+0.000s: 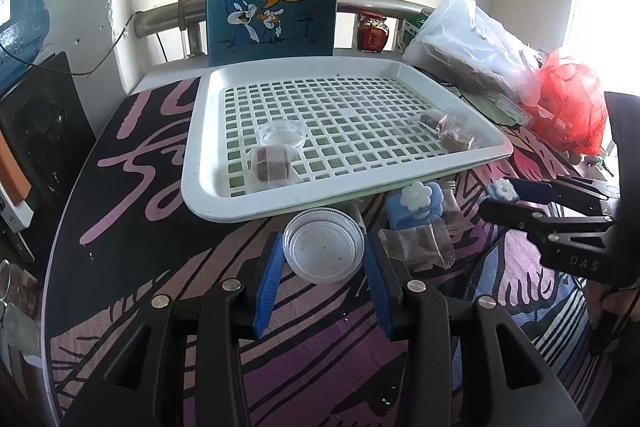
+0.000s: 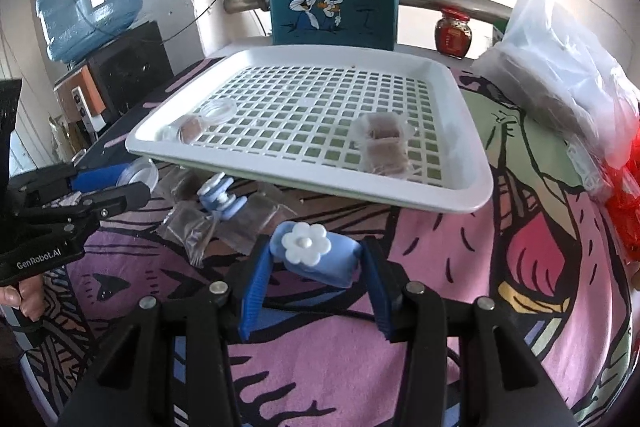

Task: Organize objects
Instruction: 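Hold the lid and the blue flower-topped item above the table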

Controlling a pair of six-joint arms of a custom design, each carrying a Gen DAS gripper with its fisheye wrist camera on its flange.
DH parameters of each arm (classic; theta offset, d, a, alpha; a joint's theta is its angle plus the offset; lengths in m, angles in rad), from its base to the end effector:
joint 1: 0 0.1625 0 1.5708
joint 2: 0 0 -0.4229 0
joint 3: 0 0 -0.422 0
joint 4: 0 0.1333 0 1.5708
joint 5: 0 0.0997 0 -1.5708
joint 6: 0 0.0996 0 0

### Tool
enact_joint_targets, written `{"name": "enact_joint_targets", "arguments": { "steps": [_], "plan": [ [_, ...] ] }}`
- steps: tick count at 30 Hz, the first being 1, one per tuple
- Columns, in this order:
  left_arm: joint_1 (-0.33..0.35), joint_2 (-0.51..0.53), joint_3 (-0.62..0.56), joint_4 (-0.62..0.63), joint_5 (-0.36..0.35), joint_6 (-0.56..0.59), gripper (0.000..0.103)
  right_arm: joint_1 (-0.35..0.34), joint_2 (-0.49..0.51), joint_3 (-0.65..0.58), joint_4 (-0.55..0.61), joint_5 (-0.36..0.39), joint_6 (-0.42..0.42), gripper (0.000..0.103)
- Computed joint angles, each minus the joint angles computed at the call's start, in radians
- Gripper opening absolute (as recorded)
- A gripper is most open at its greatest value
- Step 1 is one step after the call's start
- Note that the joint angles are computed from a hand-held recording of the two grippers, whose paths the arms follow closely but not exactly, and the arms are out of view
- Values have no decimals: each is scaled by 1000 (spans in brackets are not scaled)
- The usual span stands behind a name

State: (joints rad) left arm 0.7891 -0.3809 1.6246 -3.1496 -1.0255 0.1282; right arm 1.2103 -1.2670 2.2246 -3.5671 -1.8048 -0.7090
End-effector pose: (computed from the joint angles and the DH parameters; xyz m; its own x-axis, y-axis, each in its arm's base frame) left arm -0.3269 -0.5919 -0.1275 -0.6359 0.5630 -0.5278 0.7528 0.6032 -0.2635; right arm -0.0745 -0.5099 0.2577 -0.7539 0.0933 0.6504 -0.4109 0.7055 -0.5775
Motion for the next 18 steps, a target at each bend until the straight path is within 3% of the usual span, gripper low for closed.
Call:
{"name": "enact_joint_targets", "arguments": {
  "steps": [6, 18],
  "plan": [
    [3, -3, 4, -8, -5, -5, 39, -12, -11, 17, -39, 44, 8, 44],
    [1, -4, 6, -15, -6, -3, 39, -12, -11, 16, -34, 48, 5, 44]
  ]
}}
